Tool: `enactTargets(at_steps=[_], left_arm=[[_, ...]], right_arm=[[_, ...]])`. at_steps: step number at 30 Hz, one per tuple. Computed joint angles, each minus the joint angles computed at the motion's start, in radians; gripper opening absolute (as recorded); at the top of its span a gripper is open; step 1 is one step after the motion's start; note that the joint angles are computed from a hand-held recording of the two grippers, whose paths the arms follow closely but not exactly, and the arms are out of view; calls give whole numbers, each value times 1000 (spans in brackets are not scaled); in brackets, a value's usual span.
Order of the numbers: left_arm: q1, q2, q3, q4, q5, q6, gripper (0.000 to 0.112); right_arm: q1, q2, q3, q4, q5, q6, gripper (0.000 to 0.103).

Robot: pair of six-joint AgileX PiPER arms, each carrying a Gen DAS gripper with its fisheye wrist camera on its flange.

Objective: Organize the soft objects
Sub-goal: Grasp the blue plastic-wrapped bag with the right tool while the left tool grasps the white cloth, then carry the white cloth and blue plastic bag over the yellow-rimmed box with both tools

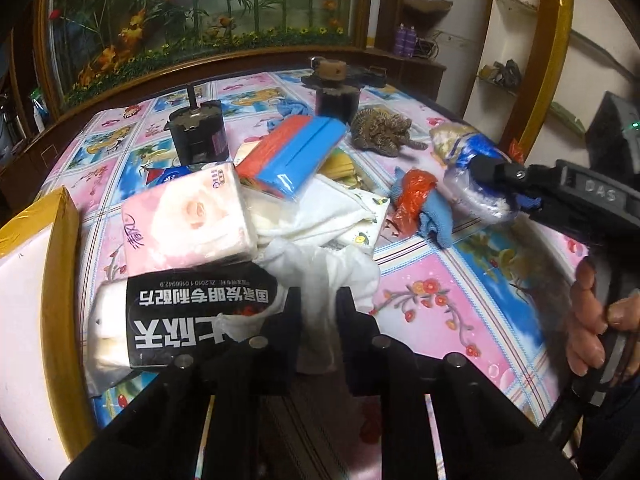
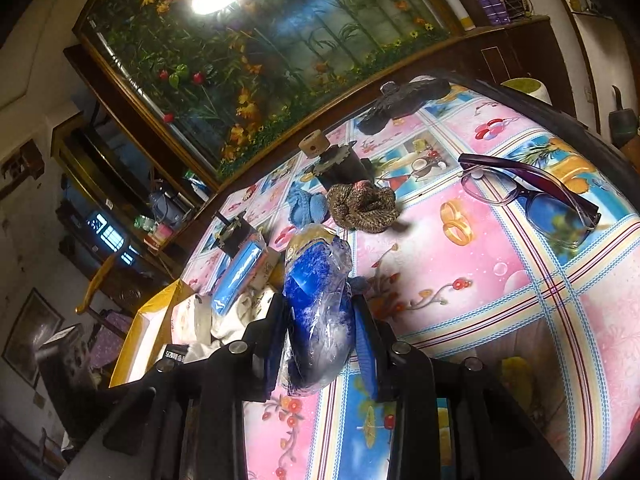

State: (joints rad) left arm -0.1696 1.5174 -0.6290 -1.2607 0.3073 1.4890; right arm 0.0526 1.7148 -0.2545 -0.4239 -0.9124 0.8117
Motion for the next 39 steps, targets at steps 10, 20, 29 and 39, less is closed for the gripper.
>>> enactTargets(at_steps=[10, 20, 29, 39], left_arm=[[64, -26, 38, 8, 100, 27, 17], [9, 8, 3, 169, 50, -157, 21], [-52, 38, -27, 249, 12, -264, 30], [181, 24, 20, -156, 283, 137, 16]], right_arm=[[410, -174, -113, 736, 584, -691, 34], [526, -109, -174, 1141, 620, -1076, 36], [487, -91, -135, 850, 561, -773, 37], [588, -125, -82, 1044, 429, -887, 33]])
